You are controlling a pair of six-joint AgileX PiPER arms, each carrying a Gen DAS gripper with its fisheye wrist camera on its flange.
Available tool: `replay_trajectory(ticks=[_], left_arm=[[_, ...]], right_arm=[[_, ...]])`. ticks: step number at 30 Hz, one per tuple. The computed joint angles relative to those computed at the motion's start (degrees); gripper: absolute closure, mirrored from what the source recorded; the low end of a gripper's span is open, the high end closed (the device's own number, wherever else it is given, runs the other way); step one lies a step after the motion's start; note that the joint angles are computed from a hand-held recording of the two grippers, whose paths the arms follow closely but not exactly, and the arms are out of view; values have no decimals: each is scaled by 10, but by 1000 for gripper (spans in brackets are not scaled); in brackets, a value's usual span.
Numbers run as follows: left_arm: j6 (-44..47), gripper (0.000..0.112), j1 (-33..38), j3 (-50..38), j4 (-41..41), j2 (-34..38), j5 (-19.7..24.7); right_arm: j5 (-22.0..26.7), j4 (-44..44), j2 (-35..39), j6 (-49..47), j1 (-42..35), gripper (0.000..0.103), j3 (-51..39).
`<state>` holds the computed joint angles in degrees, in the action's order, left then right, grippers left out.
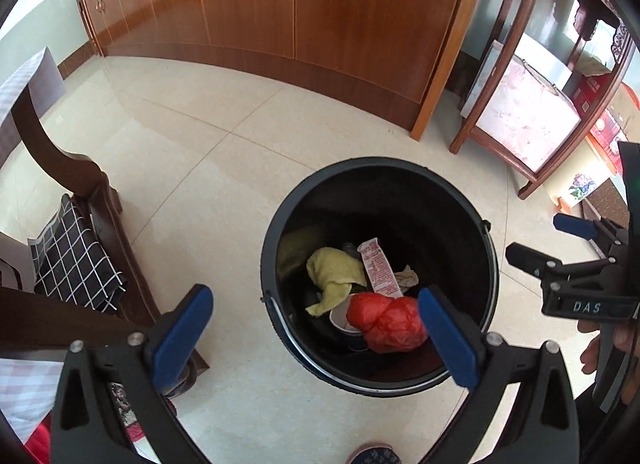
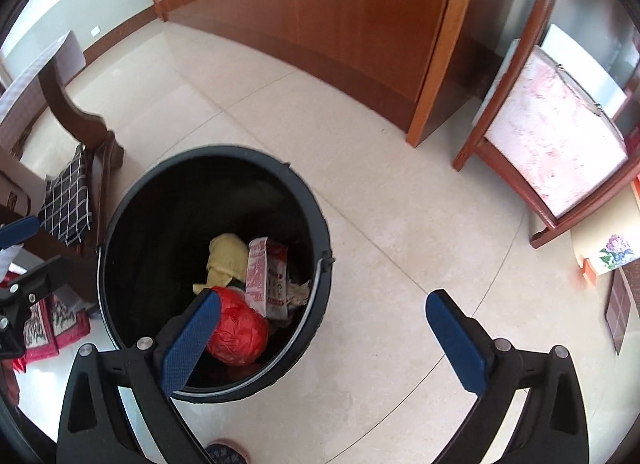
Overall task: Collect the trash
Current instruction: 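Move both open tools back toward the table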
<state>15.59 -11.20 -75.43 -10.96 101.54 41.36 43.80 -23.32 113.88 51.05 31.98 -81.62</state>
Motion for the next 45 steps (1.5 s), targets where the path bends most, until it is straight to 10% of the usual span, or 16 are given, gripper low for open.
replay_trajectory(ticks=[27, 45], left_arm=[[20, 10, 32, 35, -17, -130, 9], [75, 10, 167, 59, -79, -247, 28]], right_arm=[[31, -172, -82, 197, 112, 0, 22], [128, -245, -53, 217, 211, 0, -162]])
